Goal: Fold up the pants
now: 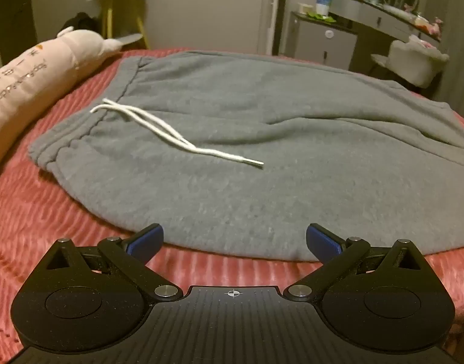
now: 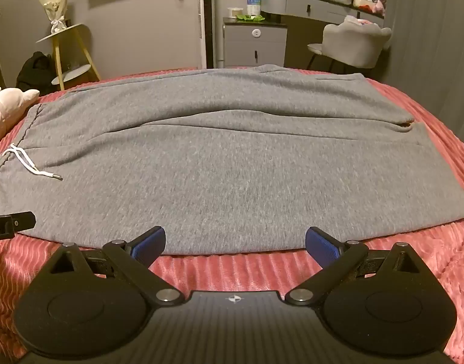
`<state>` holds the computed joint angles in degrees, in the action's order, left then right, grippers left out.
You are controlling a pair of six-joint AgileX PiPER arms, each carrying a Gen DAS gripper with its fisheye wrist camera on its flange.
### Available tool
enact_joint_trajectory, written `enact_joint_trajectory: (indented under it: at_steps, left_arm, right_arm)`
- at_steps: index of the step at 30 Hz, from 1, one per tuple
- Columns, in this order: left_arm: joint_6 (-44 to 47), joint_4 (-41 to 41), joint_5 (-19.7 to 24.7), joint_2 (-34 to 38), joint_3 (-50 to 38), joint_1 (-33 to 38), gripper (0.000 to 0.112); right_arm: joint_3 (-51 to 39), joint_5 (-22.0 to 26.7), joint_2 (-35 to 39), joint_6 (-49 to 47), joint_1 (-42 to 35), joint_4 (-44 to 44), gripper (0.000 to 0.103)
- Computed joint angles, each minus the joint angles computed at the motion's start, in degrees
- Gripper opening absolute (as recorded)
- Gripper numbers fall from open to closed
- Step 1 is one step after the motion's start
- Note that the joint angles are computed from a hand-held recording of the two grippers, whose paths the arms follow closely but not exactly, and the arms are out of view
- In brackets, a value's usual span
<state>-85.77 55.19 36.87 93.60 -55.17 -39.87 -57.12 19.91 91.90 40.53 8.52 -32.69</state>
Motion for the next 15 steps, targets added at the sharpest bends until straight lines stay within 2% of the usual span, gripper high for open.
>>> enact_joint_trajectory:
  at_steps: [3,4,6,15]
  left_arm:
    - [-5.29,3.23,0.70,0.59,1.22,-2.11,0.103]
    - [-5.44,3.10,-0.45,0.15,1.89,-1.33,0.103]
    - [-1.36,-0.61,-2.32,0.46,1.05,1.26,0.103]
    - [1.50,-3.30,-1.99,0.05,0.45,1.92,0.103]
  right_arm:
    - [0.29,-0.53,-0.08,0.84,-0.05,-0.77,0.099]
    - [0.27,-0.56,-0.07,0.44,-0.11,-0.45,0.099]
    - [0.15,-0.47,-0.01,0.01,-0.19,-0.11,0.099]
    - [-0.29,-0.62,0.41,-1.08,-0.43,1.58,0.099]
